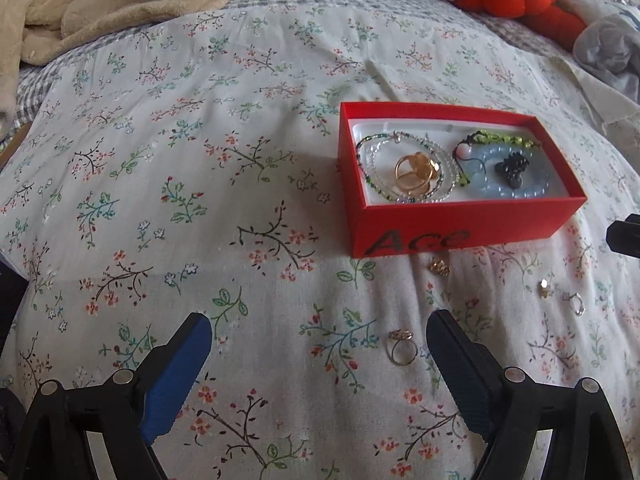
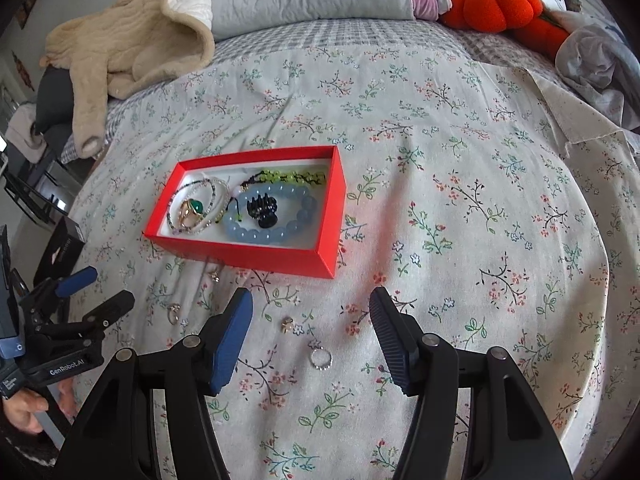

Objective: Organize jewelry
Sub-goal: 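Withdraw both tools from the box toward the loose rings on the bedspread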

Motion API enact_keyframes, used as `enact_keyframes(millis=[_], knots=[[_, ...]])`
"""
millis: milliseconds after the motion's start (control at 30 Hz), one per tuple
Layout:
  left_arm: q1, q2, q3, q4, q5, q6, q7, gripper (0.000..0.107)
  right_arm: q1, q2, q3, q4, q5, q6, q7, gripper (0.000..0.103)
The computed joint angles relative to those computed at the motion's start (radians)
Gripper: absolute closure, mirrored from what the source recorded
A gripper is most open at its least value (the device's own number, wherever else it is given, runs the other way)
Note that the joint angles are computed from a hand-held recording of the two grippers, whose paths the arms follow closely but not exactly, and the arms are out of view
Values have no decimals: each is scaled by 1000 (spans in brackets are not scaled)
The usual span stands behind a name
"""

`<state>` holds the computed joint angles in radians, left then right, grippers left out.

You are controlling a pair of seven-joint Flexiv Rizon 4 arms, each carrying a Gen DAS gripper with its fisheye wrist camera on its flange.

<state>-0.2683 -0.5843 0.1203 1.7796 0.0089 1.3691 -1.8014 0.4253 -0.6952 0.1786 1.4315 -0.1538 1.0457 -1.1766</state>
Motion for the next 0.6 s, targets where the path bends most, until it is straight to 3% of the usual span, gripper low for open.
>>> enact_keyframes(millis=[233,433,600], knots=[[15,-8,-25,32,0,6,34,16,6,13,-12,57,-20,-9,-1,39],[-25,-33,7,21,40,-7,67,16,10,12,-20,101,-48,-10,-7,39],[-23,-49,-11,25,48,6,107,16,4,10,-14,135,-50,9,-21,39]])
